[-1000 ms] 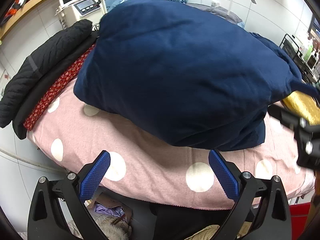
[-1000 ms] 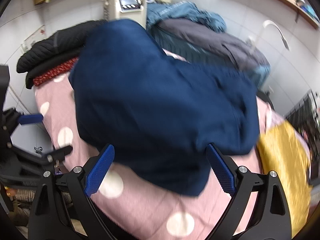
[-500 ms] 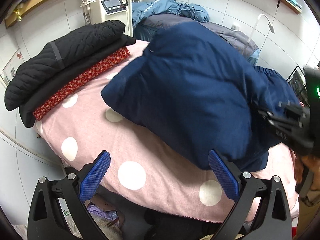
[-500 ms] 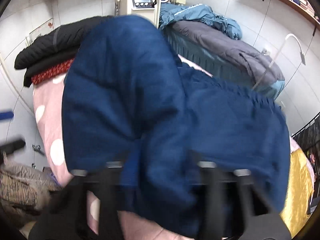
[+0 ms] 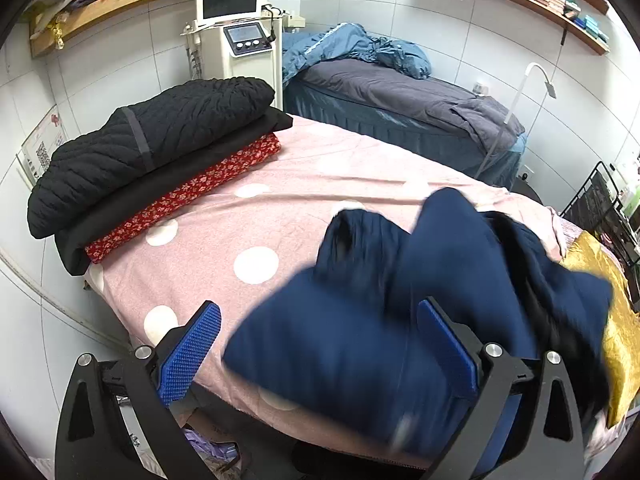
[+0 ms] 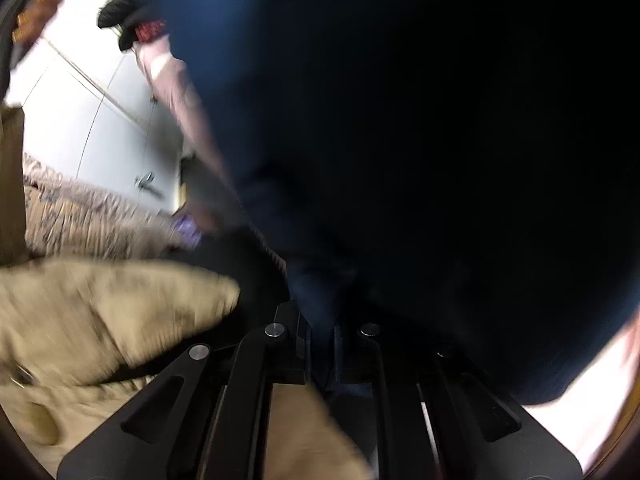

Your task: Fold large clothes

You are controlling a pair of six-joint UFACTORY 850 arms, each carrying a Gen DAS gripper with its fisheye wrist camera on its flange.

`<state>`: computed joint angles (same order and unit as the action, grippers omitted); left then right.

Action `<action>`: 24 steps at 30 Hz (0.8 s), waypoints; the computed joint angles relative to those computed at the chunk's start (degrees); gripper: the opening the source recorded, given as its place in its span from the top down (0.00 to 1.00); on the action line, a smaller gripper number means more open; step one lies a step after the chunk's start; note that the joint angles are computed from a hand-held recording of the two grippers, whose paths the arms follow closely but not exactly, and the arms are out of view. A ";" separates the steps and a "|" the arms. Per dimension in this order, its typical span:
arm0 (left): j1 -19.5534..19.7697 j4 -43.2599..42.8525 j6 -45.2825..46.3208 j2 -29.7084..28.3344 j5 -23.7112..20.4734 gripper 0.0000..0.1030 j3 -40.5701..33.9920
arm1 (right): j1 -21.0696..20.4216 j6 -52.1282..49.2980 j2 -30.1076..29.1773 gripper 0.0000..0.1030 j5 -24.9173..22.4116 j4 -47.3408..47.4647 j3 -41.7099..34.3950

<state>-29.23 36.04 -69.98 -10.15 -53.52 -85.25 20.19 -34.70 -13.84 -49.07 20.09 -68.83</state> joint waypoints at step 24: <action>8.19 -17.47 6.90 1.15 3.79 0.06 10.92 | -9.01 -9.29 -6.99 0.17 1.39 30.04 -26.59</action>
